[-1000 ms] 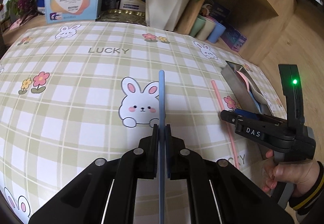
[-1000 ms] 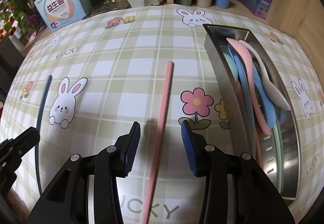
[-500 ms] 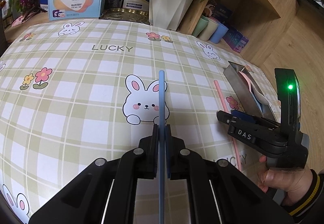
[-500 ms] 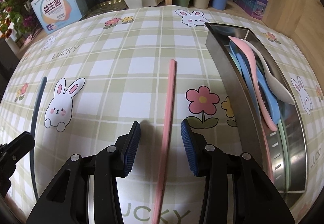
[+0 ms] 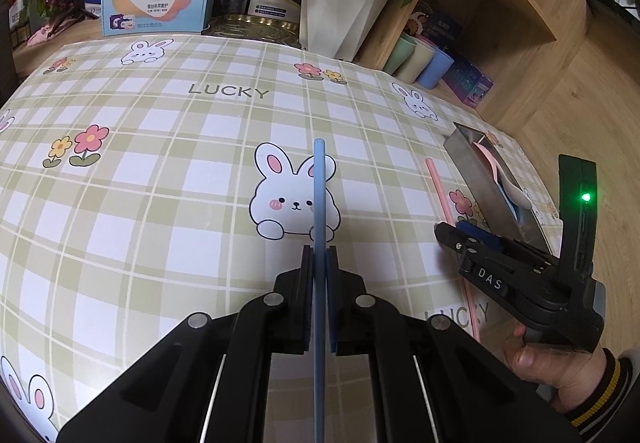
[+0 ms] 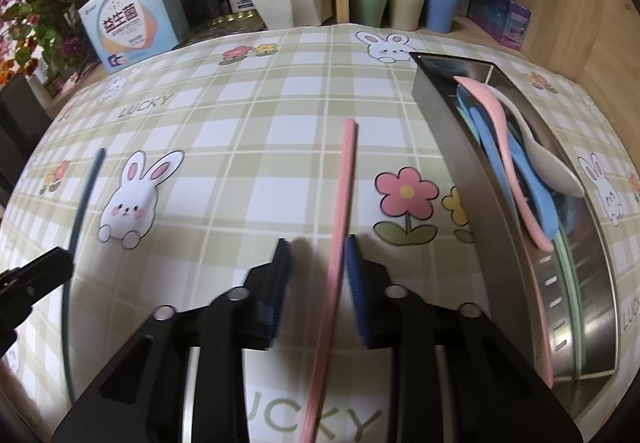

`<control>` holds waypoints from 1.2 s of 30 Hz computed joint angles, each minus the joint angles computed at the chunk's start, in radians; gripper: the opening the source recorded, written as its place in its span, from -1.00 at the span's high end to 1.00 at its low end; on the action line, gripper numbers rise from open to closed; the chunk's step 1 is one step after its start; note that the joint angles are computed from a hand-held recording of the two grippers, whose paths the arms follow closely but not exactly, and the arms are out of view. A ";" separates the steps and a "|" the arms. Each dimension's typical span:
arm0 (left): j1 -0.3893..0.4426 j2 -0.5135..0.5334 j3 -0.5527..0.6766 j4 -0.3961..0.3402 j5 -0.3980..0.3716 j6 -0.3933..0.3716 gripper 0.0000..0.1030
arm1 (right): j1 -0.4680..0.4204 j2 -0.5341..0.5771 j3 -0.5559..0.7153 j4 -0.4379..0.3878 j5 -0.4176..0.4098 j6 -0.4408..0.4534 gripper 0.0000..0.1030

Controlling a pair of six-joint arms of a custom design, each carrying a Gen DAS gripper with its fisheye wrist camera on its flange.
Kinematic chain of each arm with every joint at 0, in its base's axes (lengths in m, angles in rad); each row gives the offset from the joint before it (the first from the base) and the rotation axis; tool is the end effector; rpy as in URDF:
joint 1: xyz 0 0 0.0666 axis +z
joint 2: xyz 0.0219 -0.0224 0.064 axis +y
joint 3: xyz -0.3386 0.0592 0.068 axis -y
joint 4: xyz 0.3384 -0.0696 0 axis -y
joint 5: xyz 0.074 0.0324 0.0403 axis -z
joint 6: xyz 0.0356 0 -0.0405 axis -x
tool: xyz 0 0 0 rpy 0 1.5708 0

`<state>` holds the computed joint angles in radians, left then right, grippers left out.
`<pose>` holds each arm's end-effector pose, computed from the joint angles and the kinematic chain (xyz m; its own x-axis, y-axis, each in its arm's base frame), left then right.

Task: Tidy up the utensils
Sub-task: 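Grasp the pink chopstick with the right tool while the left tool holds the blue chopstick, then carry the pink chopstick into the steel tray with the right tool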

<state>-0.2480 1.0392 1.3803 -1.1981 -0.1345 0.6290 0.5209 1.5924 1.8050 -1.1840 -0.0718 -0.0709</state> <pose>0.2911 -0.0692 0.4874 -0.6856 -0.4278 -0.5890 -0.3032 0.9034 -0.3032 0.4236 0.2455 0.4485 -0.7520 -0.3500 -0.5585 -0.4794 0.8720 0.0990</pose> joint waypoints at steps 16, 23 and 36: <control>-0.031 -0.014 -0.010 -0.008 -0.028 0.006 0.89 | -0.027 -0.035 -0.036 -0.020 -0.124 -0.073 0.89; -0.054 0.002 0.012 -0.027 -0.047 0.009 0.89 | -0.045 -0.101 -0.075 0.029 -0.204 -0.066 0.89; -0.090 0.037 0.063 -0.040 -0.076 0.021 0.89 | -0.191 -0.009 0.180 -0.096 -0.216 0.222 0.89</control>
<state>-0.3380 1.0760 1.4429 -1.2386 -0.2106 0.6496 0.3299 1.5830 1.9853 -1.2804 -0.2880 0.1509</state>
